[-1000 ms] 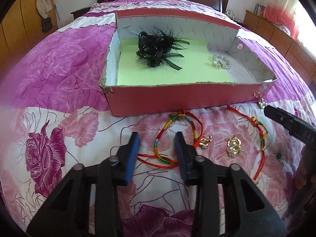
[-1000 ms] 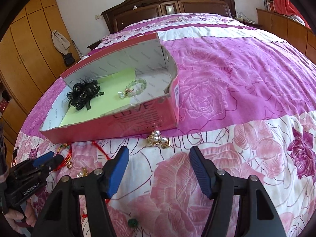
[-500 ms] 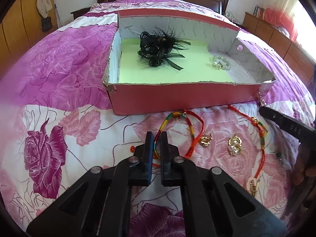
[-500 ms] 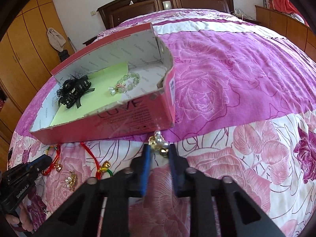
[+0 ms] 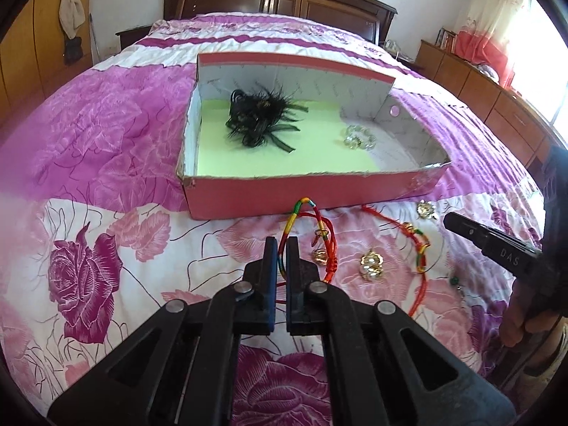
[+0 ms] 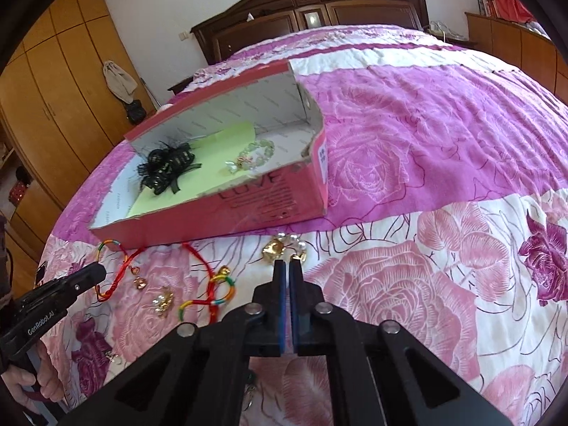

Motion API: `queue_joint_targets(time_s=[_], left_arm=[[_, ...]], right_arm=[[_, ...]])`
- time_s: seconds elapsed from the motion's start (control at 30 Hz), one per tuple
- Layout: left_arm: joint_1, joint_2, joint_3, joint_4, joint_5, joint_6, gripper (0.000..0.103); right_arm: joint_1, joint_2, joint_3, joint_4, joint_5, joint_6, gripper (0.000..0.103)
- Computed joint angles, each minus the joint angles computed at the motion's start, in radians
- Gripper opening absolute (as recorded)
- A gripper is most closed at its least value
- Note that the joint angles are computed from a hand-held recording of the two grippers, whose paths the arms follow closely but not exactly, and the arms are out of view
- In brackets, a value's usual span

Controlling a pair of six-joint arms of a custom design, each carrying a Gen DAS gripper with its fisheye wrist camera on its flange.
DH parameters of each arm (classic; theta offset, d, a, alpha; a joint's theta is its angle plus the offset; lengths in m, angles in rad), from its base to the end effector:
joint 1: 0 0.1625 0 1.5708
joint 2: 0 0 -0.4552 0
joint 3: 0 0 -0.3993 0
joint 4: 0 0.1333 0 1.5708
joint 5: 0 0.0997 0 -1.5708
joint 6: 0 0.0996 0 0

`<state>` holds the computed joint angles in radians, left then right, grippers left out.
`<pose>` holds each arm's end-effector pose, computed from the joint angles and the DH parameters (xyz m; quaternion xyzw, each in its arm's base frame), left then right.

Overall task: Organize jewelry
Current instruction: 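Grasp a red string bracelet with the left tool while the right tool grasps a gold pearl earring, then lift the red bracelet with the left tool while the right tool carries the earring into the box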

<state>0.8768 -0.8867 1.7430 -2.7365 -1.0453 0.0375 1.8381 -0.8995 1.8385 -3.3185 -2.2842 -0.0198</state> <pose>-0.2880 -0.6326 0.1619 0.3039 0.9054 -0.2236 0.1950 0.2353 -0.6015 0.2168 -0.0127 -0.8723 0.4055 0.2731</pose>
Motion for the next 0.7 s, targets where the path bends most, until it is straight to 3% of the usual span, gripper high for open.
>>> queue_joint_targets(time_s=[0.17, 0.3, 0.43, 0.7], left_arm=[[-0.006, -0.012, 0.007, -0.016, -0.01, 0.003, 0.0], [-0.005, -0.013, 0.008, -0.018, -0.011, 0.001, 0.0], [-0.001, -0.012, 0.006, -0.013, -0.011, -0.005, 0.0], [0.006, -0.011, 0.004, -0.01, -0.015, -0.01, 0.0]], right_arm=[[0.013, -0.009, 0.012, -0.03, 0.014, -0.027, 0.003], [0.01, -0.003, -0.009, 0.024, 0.001, -0.012, 0.004], [0.0, 0.013, -0.037, 0.077, 0.001, -0.003, 0.022], [-0.014, 0.058, -0.108, 0.146, -0.043, 0.006, 0.023]])
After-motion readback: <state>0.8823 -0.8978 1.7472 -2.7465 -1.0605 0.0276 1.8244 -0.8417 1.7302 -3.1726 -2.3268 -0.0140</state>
